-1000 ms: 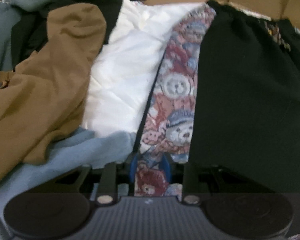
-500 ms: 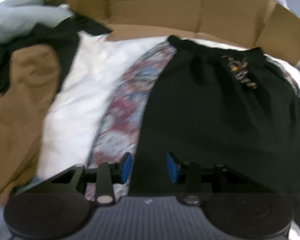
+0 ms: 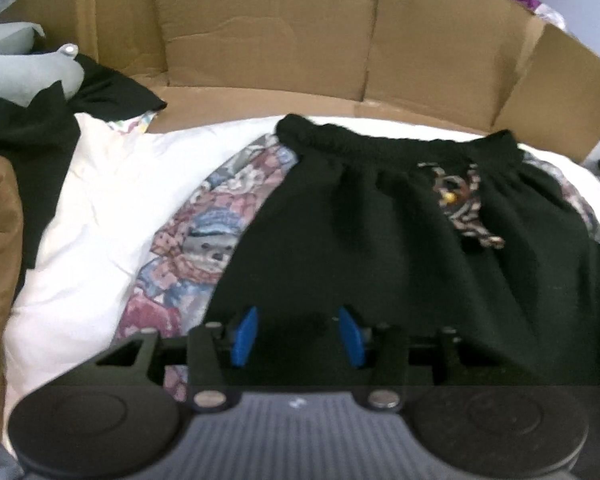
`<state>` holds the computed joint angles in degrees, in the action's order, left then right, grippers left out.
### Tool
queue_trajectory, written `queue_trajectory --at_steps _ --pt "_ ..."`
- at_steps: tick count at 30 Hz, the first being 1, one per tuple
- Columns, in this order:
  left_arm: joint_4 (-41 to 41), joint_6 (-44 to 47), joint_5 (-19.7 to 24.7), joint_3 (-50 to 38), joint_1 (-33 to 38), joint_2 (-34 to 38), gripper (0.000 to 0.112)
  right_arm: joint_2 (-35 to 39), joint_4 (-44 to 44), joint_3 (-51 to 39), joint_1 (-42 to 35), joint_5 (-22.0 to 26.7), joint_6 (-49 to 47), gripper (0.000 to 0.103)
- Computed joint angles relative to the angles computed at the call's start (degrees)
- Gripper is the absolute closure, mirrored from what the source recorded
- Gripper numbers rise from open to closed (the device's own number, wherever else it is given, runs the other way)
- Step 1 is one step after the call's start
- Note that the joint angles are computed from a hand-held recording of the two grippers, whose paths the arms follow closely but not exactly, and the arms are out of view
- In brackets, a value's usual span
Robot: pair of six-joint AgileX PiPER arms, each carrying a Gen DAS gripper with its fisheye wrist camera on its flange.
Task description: Fold clothes
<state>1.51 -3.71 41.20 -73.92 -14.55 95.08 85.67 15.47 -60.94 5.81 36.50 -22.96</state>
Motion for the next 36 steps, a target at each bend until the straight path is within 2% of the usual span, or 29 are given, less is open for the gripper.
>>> queue_trajectory --at_steps 2,5,8,11,13,17,19,24,25,29,31,32,33,34,36 --pt "2.3 -1.4 -0.4 0.4 0.8 0.7 0.063 1.6 -2.4 -0.3 0.7 -1.1 1.4 0.06" --pt "1.0 0.4 -0.8 1.5 3.1 -0.3 0.066 3.0 -11.1 -0.7 2.1 -3.7 8.6 0.06" --pt "3.5 -1.7 -0.5 1.8 3.1 -1.7 0.067 4.1 -15.7 -3.5 3.2 -1.7 14.5 0.061" --pt "-2.8 2.7 -0.7 0.5 4.6 -1.6 0.067 3.4 -10.9 -3.5 3.5 -3.7 8.6 0.06" --pt "-0.4 1.9 -0.8 -1.2 3.2 -0.3 0.067 4.0 -5.5 -4.1 3.3 -4.6 3.3 0.06" --pt "-2.6 3.9 -2.4 -5.1 2.3 3.3 0.067 6.9 -2.9 -6.5 4.5 -5.9 2.3 0.06" --pt "-0.4 2.6 -3.0 -6.9 1.1 5.0 0.067 8.4 -0.4 -7.5 4.8 -6.9 -0.5 0.06" --pt "5.6 -0.6 0.1 -11.9 -0.5 10.4 0.067 12.1 -3.5 -11.3 5.6 -7.7 2.8 0.062" --pt "6.4 -1.0 -0.2 -11.6 -0.4 10.5 0.067 12.5 -3.9 -12.2 5.7 -7.3 3.1 0.065" --pt "7.9 -3.6 -0.1 -11.8 -0.3 10.5 0.073 15.3 -6.1 -16.9 6.5 -5.0 5.4 0.065" --pt "6.6 -3.1 0.0 -12.0 -0.2 10.1 0.074 17.4 -7.5 -20.1 7.0 -3.9 7.8 0.07" --pt "4.2 -0.6 -0.4 -11.9 0.3 9.7 0.074 18.8 -7.1 -22.2 6.9 -2.7 8.9 0.076" --pt "1.4 2.4 -0.8 -12.0 0.7 9.3 0.074 20.6 -6.1 -24.6 6.5 -0.9 10.1 0.088" --pt "-0.8 5.2 -0.9 -12.5 1.0 9.2 0.074 22.4 -5.2 -27.1 6.1 0.9 11.4 0.092" --pt "-3.2 9.2 0.1 -15.3 1.1 10.3 0.073 24.6 -4.6 -29.5 5.7 1.9 14.6 0.093"
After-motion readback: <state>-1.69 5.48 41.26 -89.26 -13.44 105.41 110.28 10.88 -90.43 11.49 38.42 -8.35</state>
